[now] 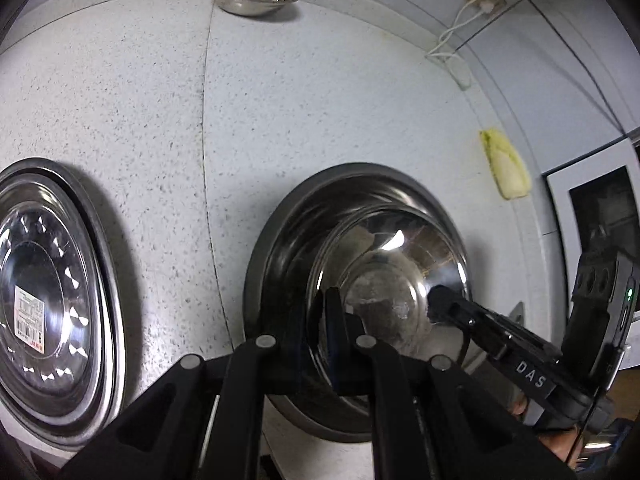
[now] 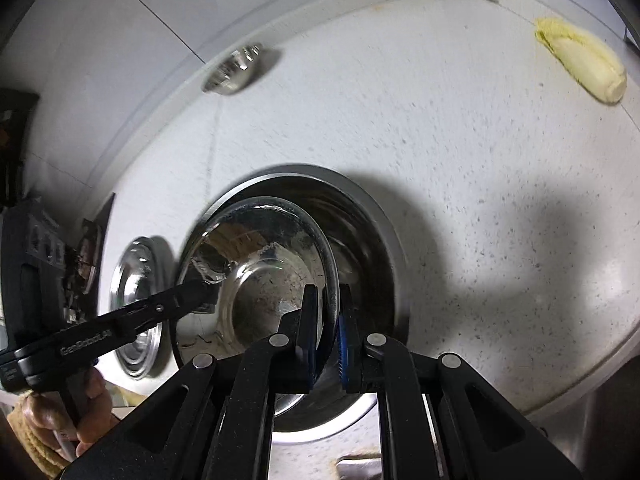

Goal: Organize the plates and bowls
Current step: 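Carry the smaller bowl with both tools and lower it into the large bowl, then open both tools to release the nested smaller bowl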

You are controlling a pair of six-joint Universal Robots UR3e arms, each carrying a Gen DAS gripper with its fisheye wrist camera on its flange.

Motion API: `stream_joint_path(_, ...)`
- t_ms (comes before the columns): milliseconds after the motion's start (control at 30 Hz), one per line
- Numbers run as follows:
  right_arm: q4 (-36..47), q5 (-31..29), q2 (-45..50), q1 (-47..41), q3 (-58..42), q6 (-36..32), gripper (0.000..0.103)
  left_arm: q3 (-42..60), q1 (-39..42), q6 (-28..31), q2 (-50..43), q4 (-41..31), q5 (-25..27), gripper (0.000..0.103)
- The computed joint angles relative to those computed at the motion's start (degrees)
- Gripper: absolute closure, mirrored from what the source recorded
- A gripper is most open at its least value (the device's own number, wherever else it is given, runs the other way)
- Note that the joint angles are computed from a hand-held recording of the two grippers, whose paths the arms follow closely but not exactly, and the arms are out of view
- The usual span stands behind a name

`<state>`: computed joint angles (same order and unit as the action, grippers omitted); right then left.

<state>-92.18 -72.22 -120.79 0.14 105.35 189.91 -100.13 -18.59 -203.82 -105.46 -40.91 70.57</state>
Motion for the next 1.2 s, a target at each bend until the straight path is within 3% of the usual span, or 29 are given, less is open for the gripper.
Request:
stream_joint_path(567,-4.09,-5.91,1.61,5.32,0.74,3.80,0.093,1.21,-3.23,0.75,-0.31,0.94,5.44,0.093)
stream_joint_path(633,-4.16,-7.01,2.05,6.38,-0.26,3.97,0.090,0.45,-2.67,1.36,0.93,1.23,5.31,0.092)
stream_joint_path(700,-3.96,-8.48,2.37,7.48,-1.48,4.62,0.075,-0.23,-1.93,1.82,2.45,1.34,4.93,0.091)
stream_joint_path(800,-4.44,-8.91,2.17,7.85,-2.50,4.91,0.072,-1.16,-0.13,2.43,5.10,1.33,4.12,0.076)
stream_joint_path(933,-4.52,-10.92,2.40,8.09,-6.09,4.28,0.059,0.00,4.09,3.94,7.19,-0.36,1.87,0.071)
stream_joint_path(1033,-4.74,-11.25,4.70,7.05,-10.07,3.11,0.055,4.15,7.49,5.01,5.58,-3.16,-0.02,0.068)
stream_joint_path(1200,-7.95,-11.33,16.52,7.59,-20.47,2.99,0.049,18.62,13.22,5.18,-3.64,-8.99,-1.68,0.065)
